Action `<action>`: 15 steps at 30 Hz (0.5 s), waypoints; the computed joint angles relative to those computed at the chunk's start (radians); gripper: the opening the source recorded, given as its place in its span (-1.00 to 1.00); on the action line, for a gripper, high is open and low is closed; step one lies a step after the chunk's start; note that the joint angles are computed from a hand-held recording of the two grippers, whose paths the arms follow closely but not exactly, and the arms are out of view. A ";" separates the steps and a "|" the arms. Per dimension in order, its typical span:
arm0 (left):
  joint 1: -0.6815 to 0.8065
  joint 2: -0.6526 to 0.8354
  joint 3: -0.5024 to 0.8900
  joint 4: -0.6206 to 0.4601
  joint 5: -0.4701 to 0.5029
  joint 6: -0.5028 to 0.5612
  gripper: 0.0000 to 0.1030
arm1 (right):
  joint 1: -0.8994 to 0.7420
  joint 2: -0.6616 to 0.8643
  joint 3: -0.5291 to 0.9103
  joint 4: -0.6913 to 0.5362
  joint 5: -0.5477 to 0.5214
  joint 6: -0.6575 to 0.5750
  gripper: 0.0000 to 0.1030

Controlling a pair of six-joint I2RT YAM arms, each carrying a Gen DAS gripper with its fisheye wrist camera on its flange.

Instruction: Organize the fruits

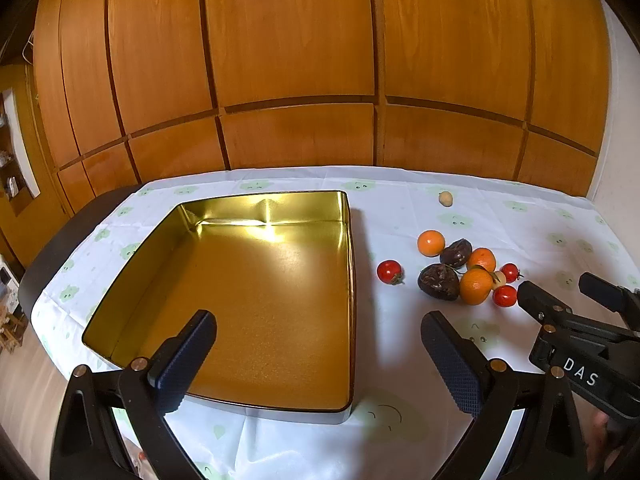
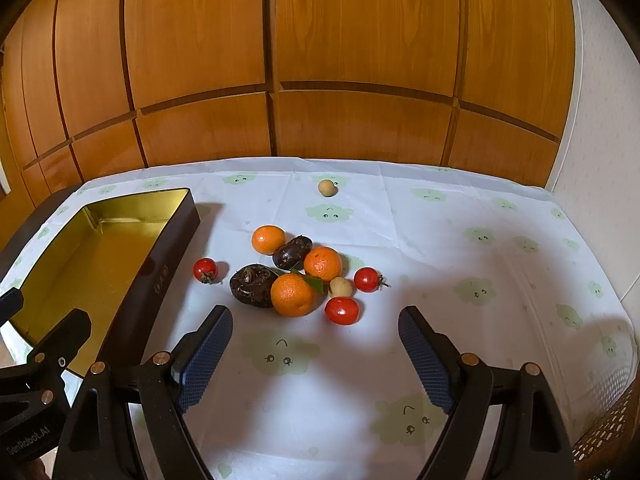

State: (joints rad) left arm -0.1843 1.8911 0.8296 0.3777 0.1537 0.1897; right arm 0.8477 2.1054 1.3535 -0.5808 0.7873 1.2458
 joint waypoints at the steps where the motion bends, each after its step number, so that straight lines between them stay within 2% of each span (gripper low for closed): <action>1: 0.000 0.000 0.000 0.000 0.000 0.000 0.99 | 0.000 0.000 0.001 -0.002 0.000 -0.001 0.68; 15: 0.001 -0.005 -0.005 -0.002 0.004 0.002 0.99 | -0.001 -0.004 -0.003 0.002 0.003 -0.005 0.68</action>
